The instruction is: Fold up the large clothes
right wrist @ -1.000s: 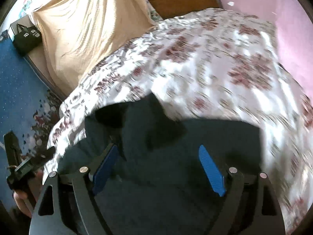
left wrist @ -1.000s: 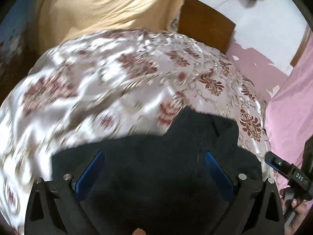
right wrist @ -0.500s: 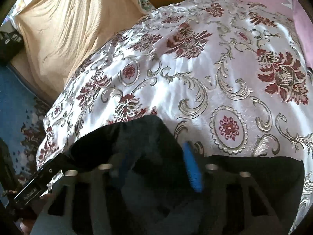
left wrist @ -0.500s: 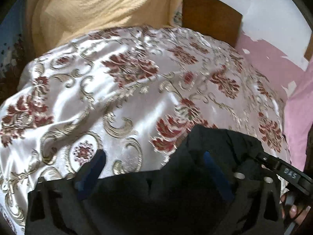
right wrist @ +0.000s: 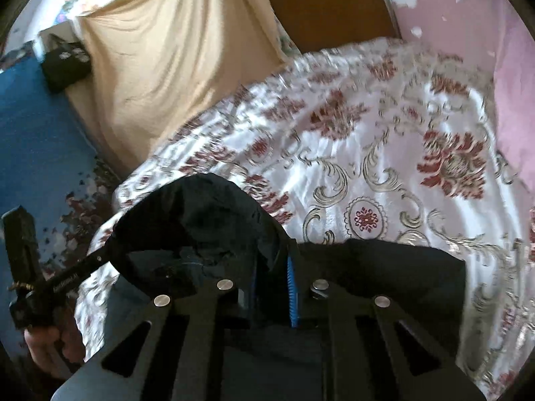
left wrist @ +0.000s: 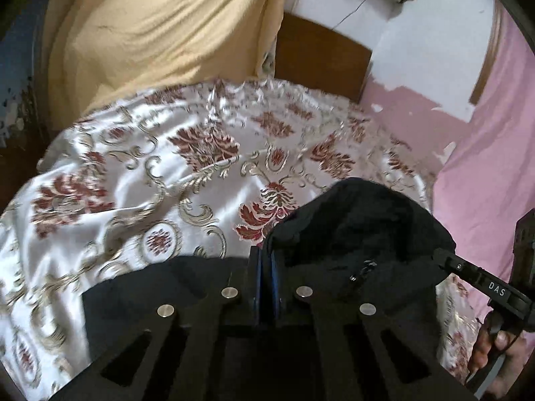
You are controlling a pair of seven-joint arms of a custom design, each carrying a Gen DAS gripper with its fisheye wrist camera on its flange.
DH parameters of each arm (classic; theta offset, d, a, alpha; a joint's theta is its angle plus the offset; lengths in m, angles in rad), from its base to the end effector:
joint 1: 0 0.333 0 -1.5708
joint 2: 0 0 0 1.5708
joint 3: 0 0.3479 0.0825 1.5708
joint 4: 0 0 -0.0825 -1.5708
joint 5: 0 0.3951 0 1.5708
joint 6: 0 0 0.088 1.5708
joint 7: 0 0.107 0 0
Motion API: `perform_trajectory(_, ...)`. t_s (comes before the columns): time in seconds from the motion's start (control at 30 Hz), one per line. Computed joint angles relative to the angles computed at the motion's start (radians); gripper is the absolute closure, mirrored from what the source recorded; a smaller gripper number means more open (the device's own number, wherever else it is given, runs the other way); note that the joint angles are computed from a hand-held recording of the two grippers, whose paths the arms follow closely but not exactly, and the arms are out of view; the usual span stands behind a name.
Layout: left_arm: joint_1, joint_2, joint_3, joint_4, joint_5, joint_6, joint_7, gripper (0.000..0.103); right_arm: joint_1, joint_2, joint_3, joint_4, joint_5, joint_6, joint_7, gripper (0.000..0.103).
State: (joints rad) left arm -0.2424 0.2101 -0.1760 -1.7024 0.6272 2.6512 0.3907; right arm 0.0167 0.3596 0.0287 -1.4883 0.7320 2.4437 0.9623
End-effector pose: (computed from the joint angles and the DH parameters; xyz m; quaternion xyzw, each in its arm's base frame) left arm 0.6267 -0.2834 0.5792 -0.7432 0.5281 -0.3510 0.2136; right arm 0.7346 0.0306 0.5621 -0.7118 0.5708 -0.0924 0.3988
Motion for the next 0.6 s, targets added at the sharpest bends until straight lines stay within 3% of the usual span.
perform_trajectory(0.2, -0.031, -0.190, -0.027, -0.184, 0.154, 0.012, -0.140, 0.098, -0.042, -0.247, -0.009, -0.273, 0.172, 0.019, -0.271, 0.091)
perform_trajectory(0.4, -0.031, -0.332, -0.105, -0.324, 0.351, 0.003, -0.321, 0.098, -0.008, -0.457, -0.076, -0.521, 0.349, 0.086, -0.564, 0.092)
perform_trajectory(0.6, -0.036, -0.360, -0.153, -0.399, 0.453, -0.027, -0.431, 0.099, 0.042, -0.574, -0.122, -0.694, 0.431, 0.173, -0.744, 0.092)
